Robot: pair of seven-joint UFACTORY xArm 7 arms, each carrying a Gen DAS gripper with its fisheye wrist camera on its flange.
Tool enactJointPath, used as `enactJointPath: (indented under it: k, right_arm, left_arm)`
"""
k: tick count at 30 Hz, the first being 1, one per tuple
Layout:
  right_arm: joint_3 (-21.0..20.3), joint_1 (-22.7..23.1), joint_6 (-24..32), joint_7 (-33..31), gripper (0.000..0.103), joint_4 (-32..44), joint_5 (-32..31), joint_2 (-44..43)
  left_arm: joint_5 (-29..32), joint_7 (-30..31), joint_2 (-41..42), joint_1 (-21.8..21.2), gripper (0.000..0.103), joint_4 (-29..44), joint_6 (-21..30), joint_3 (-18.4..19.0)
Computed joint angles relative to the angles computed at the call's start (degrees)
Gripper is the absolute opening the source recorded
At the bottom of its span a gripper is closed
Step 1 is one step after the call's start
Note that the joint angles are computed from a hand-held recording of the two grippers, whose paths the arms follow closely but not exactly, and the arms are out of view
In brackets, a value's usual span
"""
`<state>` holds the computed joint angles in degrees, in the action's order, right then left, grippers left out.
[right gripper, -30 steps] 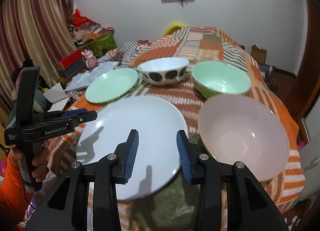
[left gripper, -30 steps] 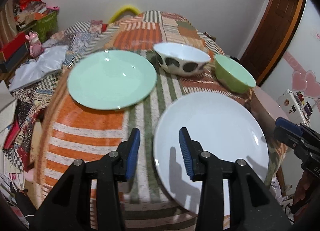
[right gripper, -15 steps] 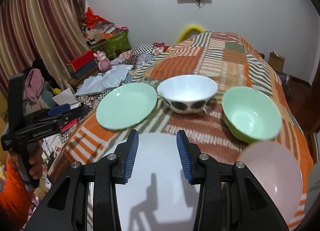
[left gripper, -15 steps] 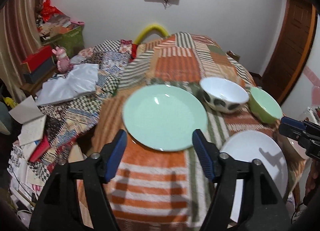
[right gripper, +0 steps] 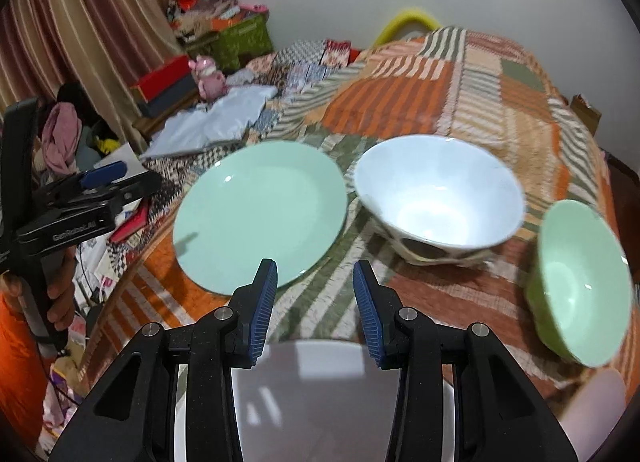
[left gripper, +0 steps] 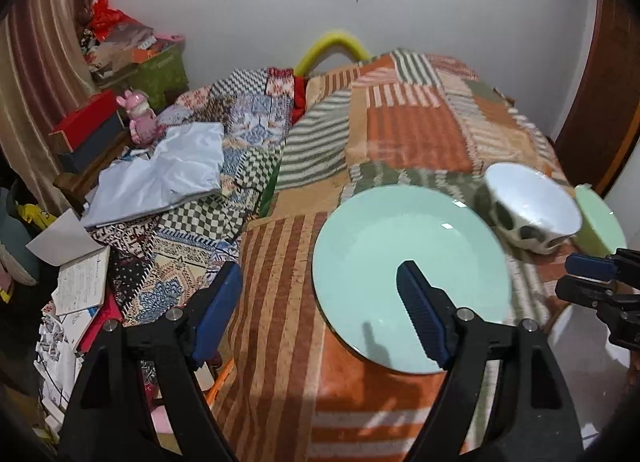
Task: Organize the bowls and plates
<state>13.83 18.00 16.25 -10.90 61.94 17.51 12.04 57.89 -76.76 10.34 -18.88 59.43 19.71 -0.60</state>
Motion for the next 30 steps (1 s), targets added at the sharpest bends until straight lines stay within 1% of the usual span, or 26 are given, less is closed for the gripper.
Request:
enactJointPath:
  k: [2, 4, 6, 7, 8, 9, 10, 12, 14, 15, 18, 20, 23, 25, 26, 30]
  right_arm:
    - [-0.7, 0.9, 1.5, 1.1, 0.036, 2.1, -2.2, 1.9]
    - [-1.7, 2.0, 2.8, 3.0, 0.036, 4.2, -5.3, 3.7]
    - [-3.2, 3.5, 3.3, 5.8, 0.036, 6.2, -9.0, 5.4]
    - [-3.8, 4.0, 3.3, 7.1, 0.036, 6.7, -10.6, 6.0]
    - [-3.9, 4.2, 3.7, 7.8, 0.036, 7.4, -11.7, 6.5]
    - [-3.6, 3.9, 4.4, 7.8, 0.036, 8.2, -11.9, 7.2]
    - [-3.3, 3.7, 5.3, 7.8, 0.036, 9.2, -12.2, 8.0]
    - [-3.3, 3.9, 6.7, 8.4, 0.036, 10.6, -12.9, 9.2]
    - [-3.3, 4.0, 7.6, 8.7, 0.036, 11.7, -13.7, 10.1]
    - [-3.7, 4.5, 7.4, 9.4, 0.036, 11.8, -14.5, 10.3]
    - [-4.9, 5.6, 6.6, 11.8, 0.036, 12.3, -17.0, 11.2]
    - [-4.7, 5.2, 7.8, 12.2, 0.036, 13.3, -17.0, 12.1]
    - [-3.5, 4.0, 9.7, 11.2, 0.033, 14.8, -15.6, 13.5]
    - [-4.5, 5.1, 9.3, 12.3, 0.031, 14.8, -17.0, 13.6]
    - [-4.8, 5.4, 9.1, 12.8, 0.031, 14.7, -17.5, 13.4]
    - [-3.3, 3.8, 9.9, 11.9, 0.03, 14.9, -15.5, 13.3]
  left_arm:
    - [-0.5, 1.3, 2.1, 0.4, 0.079, 0.9, -1.0, 0.3]
    - [-2.0, 3.0, 4.3, 0.5, 0.074, 1.8, -2.0, 0.9]
    - [-4.6, 5.5, 5.8, 0.6, 0.063, 2.5, -2.9, 1.3]
    - [-6.2, 7.0, 6.6, 0.7, 0.061, 2.8, -3.6, 1.5]
    - [-7.8, 8.4, 7.3, 0.8, 0.056, 2.9, -4.5, 1.7]
    - [-9.3, 9.8, 8.0, 0.8, 0.049, 3.0, -5.3, 1.9]
    - [-10.6, 11.2, 8.4, 0.8, 0.047, 3.1, -5.9, 2.0]
    - [-13.9, 14.6, 9.3, 1.3, 0.036, 3.1, -7.8, 1.8]
    - [-16.9, 17.2, 10.0, 1.6, 0.03, 2.8, -9.8, 1.8]
    - [-17.7, 17.7, 10.3, 1.2, 0.026, 2.7, -10.6, 2.4]
    - [-19.9, 19.4, 11.0, -0.4, 0.024, 2.8, -12.5, 4.2]
    - [-21.1, 20.0, 11.0, -1.9, 0.024, 2.8, -12.8, 5.7]
    - [-24.1, 22.8, 10.9, -2.3, 0.024, 2.2, -13.8, 6.1]
    - [-25.6, 24.2, 10.5, -3.0, 0.024, 1.5, -14.4, 6.8]
    - [-25.9, 24.4, 10.2, -4.0, 0.024, 1.1, -14.4, 7.7]
    - [-27.0, 24.7, 8.2, -6.7, 0.024, -1.4, -14.6, 9.9]
